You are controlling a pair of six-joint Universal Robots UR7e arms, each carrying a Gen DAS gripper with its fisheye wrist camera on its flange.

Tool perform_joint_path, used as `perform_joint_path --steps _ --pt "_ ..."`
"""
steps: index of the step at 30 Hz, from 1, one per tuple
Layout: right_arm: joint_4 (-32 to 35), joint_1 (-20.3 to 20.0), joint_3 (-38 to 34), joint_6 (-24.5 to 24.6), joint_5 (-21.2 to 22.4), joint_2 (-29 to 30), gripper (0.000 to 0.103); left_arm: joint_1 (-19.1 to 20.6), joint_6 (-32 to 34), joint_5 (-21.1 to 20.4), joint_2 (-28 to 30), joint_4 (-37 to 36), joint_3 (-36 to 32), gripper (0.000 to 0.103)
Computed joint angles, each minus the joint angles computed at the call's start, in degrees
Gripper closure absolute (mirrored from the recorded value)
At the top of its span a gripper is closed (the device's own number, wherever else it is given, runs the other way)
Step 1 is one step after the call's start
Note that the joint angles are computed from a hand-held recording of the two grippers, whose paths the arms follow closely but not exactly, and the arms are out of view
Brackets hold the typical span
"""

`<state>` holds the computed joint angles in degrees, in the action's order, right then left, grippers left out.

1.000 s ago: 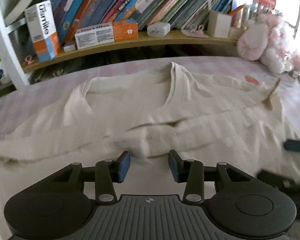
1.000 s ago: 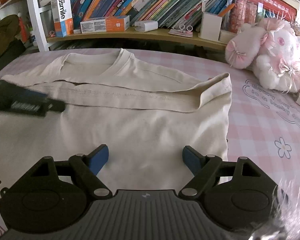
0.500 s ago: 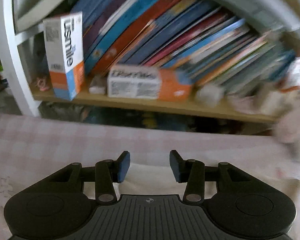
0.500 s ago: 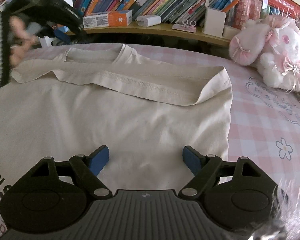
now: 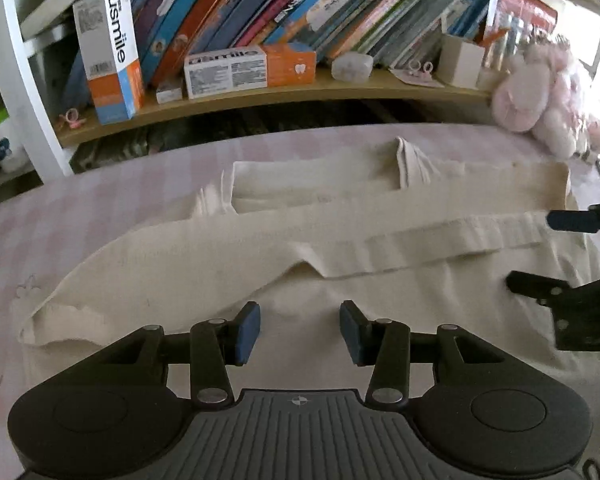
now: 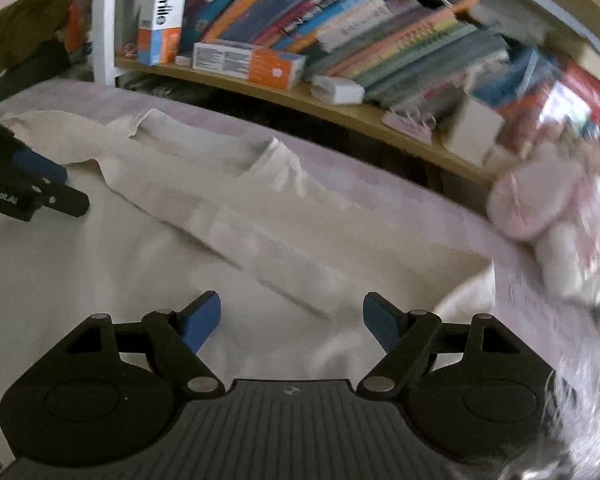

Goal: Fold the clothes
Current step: 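Withdraw both open tools from the folded shirt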

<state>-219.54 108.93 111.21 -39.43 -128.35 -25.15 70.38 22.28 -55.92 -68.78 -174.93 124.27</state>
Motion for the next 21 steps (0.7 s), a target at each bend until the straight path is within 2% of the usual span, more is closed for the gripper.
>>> perform_joint_path --steps 2,4,5,7,8,9,11,15,18,21 --pt "2.5 -0.5 -3.0 -0.3 -0.2 0.2 0.024 0.7 -0.4 -0.1 1.4 0.6 -2.7 0.058" --pt "5.6 -1.2 -7.8 0.7 -1.2 0.9 0.022 1.5 -2.7 2.8 4.1 1.9 -7.5 0.058" --pt "7.0 -1.5 -10.7 1.7 -2.3 1.4 0.027 1.8 -3.9 4.2 5.5 2.5 -9.9 0.058" --pt "5.2 -1.5 -17.2 2.5 -7.2 3.3 0.033 2.1 -6.4 7.2 6.2 -1.1 -11.9 0.058" --pt "3.1 -1.4 -19.4 3.3 -8.6 3.7 0.033 2.4 -7.4 8.1 6.6 -3.0 -13.1 0.058" --pt "2.0 -1.6 -19.5 4.4 -8.0 2.9 0.033 2.8 -7.7 6.7 5.2 -4.6 -12.4 0.058" --pt "-0.6 -2.2 -15.8 5.7 -5.2 -0.1 0.030 3.9 -8.2 2.7 2.5 -7.5 -11.3 0.052" --pt "-4.8 -3.4 -6.6 6.4 -0.5 -6.4 0.030 3.7 -5.1 1.7 -2.8 -11.3 -5.5 0.050" --pt "-5.7 -3.7 -1.1 7.4 -1.0 -8.6 0.030 3.0 -4.0 0.5 -6.5 -10.9 -0.3 0.050" --pt "-5.4 -3.4 2.4 7.5 -1.0 -8.7 0.030 1.1 -1.9 3.0 -7.5 -11.9 3.9 0.050"
